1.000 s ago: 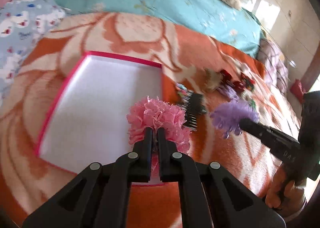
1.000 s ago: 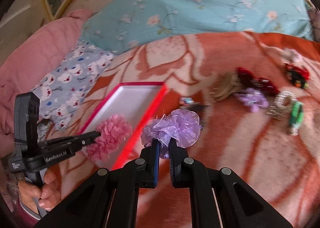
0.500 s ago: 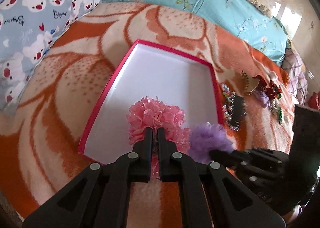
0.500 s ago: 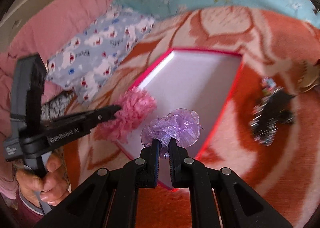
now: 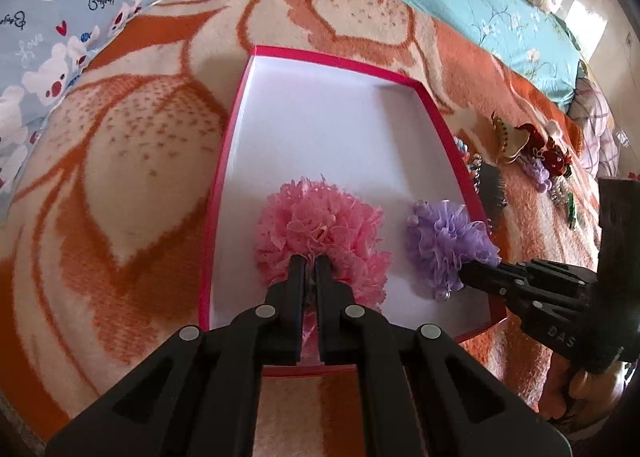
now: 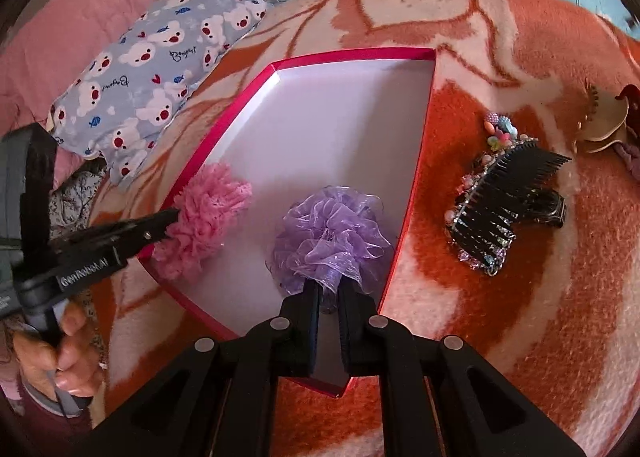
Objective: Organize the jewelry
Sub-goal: 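Carry both scrunchies into the white box and open both tools, then move the left tool to the beige claw clip while the right tool approaches the red bow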
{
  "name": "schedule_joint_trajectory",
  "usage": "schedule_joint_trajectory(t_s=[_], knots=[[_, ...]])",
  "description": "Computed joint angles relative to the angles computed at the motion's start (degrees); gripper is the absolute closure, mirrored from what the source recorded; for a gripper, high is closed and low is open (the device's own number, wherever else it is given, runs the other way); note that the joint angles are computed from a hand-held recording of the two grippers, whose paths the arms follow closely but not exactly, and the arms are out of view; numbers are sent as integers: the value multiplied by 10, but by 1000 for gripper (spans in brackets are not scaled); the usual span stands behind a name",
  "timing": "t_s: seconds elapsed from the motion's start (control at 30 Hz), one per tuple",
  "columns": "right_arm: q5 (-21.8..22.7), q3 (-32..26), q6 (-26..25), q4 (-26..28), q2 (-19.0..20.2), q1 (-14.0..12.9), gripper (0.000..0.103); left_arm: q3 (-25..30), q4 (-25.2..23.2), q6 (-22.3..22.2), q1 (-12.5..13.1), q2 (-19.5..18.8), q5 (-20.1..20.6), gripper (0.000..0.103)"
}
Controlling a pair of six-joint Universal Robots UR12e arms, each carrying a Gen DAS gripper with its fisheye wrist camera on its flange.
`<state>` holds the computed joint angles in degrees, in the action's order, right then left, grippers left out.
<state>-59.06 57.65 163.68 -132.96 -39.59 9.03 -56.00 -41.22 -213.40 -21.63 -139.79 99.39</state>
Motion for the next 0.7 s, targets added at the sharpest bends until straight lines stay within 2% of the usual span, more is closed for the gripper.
schedule_joint_trajectory(t_s=[0.23, 0.27, 0.33, 0.37, 0.4, 0.7], knots=[[3, 5, -15, 10, -3, 7, 89, 0, -14, 1, -1, 1, 12, 95], [4, 7, -15, 9, -3, 7, 88, 0, -17, 1, -2, 1, 17, 90], [1, 9, -13, 9, -6, 7, 83, 1, -24, -1, -3, 2, 22, 74], [1, 10, -11, 9, -7, 7, 78, -1, -23, -3, -4, 4, 25, 56], [2, 12, -9, 8, -9, 6, 72, -4, -20, -5, -4, 6, 28, 45], [21, 65, 18, -62, -42, -11, 60, -8, -11, -5, -12, 17, 51, 36]])
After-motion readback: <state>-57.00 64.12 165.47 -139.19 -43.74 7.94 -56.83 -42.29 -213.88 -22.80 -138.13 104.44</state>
